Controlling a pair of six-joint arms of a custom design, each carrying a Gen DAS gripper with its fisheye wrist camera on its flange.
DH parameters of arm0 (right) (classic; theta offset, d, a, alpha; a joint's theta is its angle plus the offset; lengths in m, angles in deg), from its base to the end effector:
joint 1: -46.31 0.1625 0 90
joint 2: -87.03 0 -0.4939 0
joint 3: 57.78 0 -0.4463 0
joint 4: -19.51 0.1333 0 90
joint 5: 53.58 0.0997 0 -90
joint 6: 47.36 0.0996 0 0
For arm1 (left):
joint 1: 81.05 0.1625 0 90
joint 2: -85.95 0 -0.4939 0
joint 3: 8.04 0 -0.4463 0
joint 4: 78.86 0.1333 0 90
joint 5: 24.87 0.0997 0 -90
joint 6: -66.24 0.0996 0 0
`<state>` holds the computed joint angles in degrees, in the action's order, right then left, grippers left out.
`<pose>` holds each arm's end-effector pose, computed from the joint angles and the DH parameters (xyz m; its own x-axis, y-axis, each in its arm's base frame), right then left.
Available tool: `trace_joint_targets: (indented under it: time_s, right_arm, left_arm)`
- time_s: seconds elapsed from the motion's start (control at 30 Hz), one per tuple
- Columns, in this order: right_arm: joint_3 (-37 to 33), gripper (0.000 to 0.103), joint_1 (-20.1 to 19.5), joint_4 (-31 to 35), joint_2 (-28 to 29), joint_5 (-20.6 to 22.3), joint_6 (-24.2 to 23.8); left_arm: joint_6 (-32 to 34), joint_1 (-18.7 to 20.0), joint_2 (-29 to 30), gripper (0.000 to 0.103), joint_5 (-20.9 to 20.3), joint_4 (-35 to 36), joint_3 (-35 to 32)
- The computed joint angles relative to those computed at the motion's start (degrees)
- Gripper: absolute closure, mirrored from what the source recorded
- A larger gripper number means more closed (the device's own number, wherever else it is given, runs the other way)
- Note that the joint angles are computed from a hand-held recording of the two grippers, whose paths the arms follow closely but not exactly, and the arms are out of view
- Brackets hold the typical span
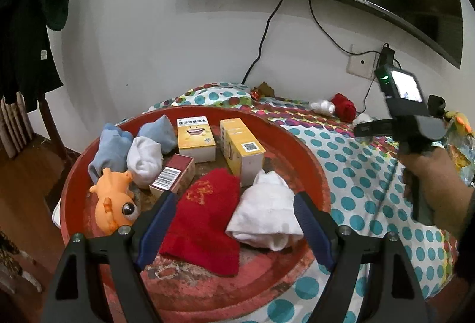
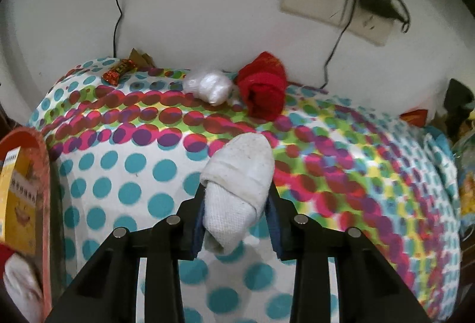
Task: Organize objects
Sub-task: 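Carry the white sock with the right tool over the tray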
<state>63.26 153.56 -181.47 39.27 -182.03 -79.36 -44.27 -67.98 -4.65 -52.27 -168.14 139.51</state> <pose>0.2422 -0.5394 0.1000 -0.6056 -0.2894 0.7413 -0.6551 0.7102 -0.2579 -0.1961 -0.2732 0.1735 -0.7075 -0.3298 -0.6251 0.4044 0.5364 -0.7408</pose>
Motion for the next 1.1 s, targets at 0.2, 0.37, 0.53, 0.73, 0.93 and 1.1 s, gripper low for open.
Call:
trace_joint_targets:
  time_s: [0.2, 0.37, 0.53, 0.73, 0.93, 1.1]
  right_arm:
    - [3.21, 0.07, 1.75, -1.83, -4.27, -0.37, -3.22]
    - [4.91, 0.07, 4.26, -2.28, -6.93, -0.48, -3.27]
    - [6.18, 0.07, 6.47, -2.48, -8.78, -0.98, -3.06]
    - [8.18, 0.07, 7.89, -2.74, -10.2, -1.46, -2.24]
    - [10.45, 0.07, 9.15, -2.95, -10.74, -0.94, -1.27]
    - [11.97, 0.07, 11.33, -2.32, -10.24, 0.02, -0.39]
  left_arm:
    - [-2.03, -0.44, 1.32, 0.02, -1.39, 2.41, -1.12]
    - [-5.15, -1.1, 1.44, 0.02, -2.3, 6.2, -2.0]
    - [-7.79, -2.28, 2.04, 0.02, -2.78, 9.24, -2.79]
    - [-10.02, -3.73, 3.0, 0.02, -3.36, 11.95, -3.69]
    - [-14.51, -5.43, 2.81, 0.02, -4.67, 17.42, -4.61]
    - [-25.35, -8.12, 0.6, 0.02, -9.21, 29.37, -5.44]
